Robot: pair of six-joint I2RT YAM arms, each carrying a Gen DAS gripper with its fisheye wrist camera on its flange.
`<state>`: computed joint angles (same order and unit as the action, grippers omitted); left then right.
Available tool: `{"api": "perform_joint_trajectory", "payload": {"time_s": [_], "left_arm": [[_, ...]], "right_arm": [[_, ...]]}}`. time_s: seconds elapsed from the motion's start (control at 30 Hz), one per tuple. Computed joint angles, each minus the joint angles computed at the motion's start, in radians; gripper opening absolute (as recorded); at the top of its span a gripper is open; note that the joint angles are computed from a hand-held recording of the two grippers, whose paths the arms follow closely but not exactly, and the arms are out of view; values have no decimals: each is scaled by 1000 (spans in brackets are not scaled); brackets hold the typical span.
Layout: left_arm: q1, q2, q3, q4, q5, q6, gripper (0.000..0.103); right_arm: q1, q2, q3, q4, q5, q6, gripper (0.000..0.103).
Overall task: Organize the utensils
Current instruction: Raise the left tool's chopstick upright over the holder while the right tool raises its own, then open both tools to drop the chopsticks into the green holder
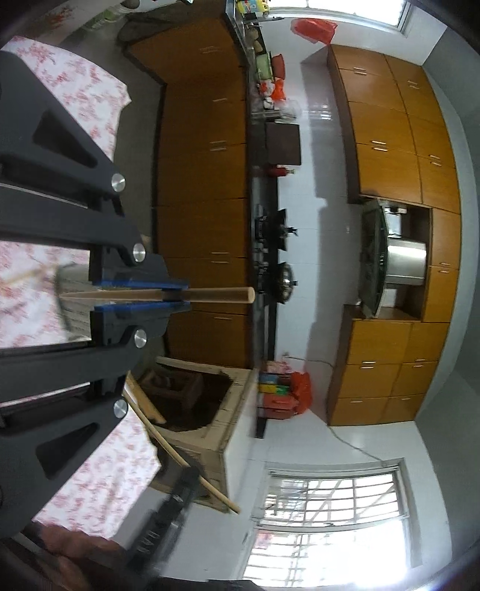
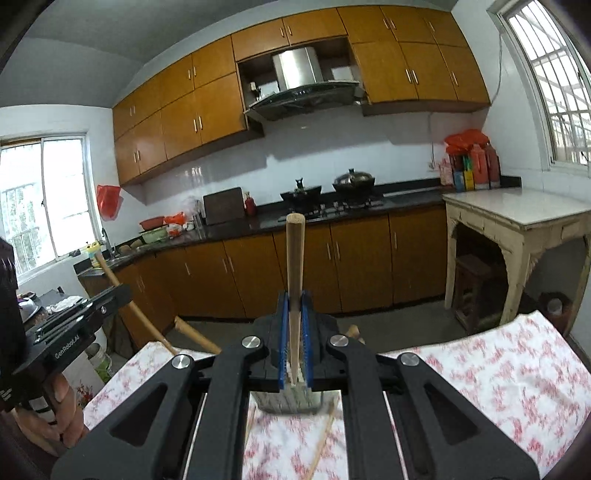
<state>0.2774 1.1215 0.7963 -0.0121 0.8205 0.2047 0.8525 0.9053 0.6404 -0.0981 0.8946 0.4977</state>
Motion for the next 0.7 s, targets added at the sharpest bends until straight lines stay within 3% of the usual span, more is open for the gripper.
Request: {"api": "perform_joint_trajectory", "payload": {"time_s": [0.17,0.33,0.53,0.7], "left_arm": [[-142,54,42,167,-186,-151,8],[-230,148,49,290,-326,-180,8],[-273,237,41,330,-385,-162,8],[-260,285,52,307,-375,-143,8]], "right_arm": [[-99,98,42,108,-85,-73,8],[-189,182,49,145,-183,-58,8],[-227,256,35,162,-242,-24,8],[-243,322,60,160,-273,-2,8]]}}
